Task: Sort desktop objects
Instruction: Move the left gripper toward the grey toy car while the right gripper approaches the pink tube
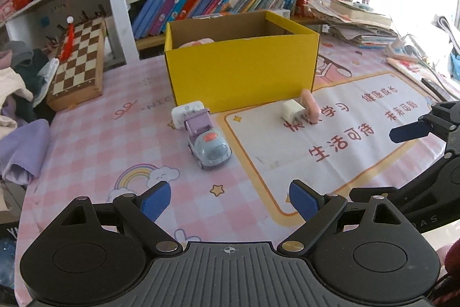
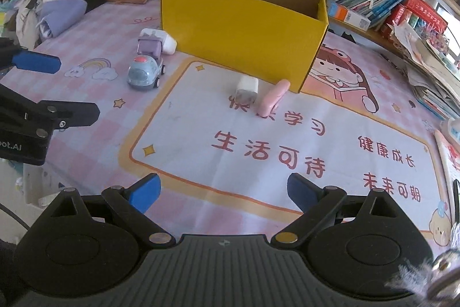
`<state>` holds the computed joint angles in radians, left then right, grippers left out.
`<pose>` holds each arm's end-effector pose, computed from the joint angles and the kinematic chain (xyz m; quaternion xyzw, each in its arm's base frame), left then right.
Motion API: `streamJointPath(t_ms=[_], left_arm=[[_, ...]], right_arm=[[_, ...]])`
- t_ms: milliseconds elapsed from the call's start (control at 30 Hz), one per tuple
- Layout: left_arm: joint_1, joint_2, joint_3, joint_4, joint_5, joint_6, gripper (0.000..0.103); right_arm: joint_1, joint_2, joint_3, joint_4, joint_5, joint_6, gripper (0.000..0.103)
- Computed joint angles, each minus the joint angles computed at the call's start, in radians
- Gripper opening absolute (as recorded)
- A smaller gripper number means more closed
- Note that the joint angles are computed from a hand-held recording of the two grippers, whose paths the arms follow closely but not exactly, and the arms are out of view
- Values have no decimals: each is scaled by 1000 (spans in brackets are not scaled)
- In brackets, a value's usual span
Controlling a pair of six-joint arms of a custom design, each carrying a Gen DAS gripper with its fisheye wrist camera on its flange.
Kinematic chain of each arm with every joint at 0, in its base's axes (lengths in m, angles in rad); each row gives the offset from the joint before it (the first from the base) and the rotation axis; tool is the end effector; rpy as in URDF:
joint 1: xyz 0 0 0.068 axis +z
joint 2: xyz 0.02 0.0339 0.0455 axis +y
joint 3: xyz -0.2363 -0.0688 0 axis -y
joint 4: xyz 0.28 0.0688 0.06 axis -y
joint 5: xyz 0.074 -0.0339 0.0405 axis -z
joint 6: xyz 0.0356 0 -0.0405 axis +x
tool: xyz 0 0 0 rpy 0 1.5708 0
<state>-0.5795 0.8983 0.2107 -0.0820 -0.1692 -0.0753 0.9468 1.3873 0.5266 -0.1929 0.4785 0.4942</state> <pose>0.1753 -0.1076 0.0911 0.1970 0.8968 -0.0513 0.3930 0.1635 0.1991 0.0808 -0.1517 0.9289 -0.0082 0.3378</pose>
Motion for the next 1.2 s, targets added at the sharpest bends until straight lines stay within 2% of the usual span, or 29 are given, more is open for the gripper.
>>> streamJointPath(t_ms=[300, 600, 1200], left_arm=[[16, 23, 15, 27, -5, 4, 92], [26, 54, 25, 82, -16, 26, 92], [62, 161, 74, 132, 2, 34, 92]], right_arm=[[-23, 0, 5, 20, -6, -33, 96], [-39, -14, -25, 110, 19, -101, 95], [-99, 36, 8, 148, -53, -162, 95]])
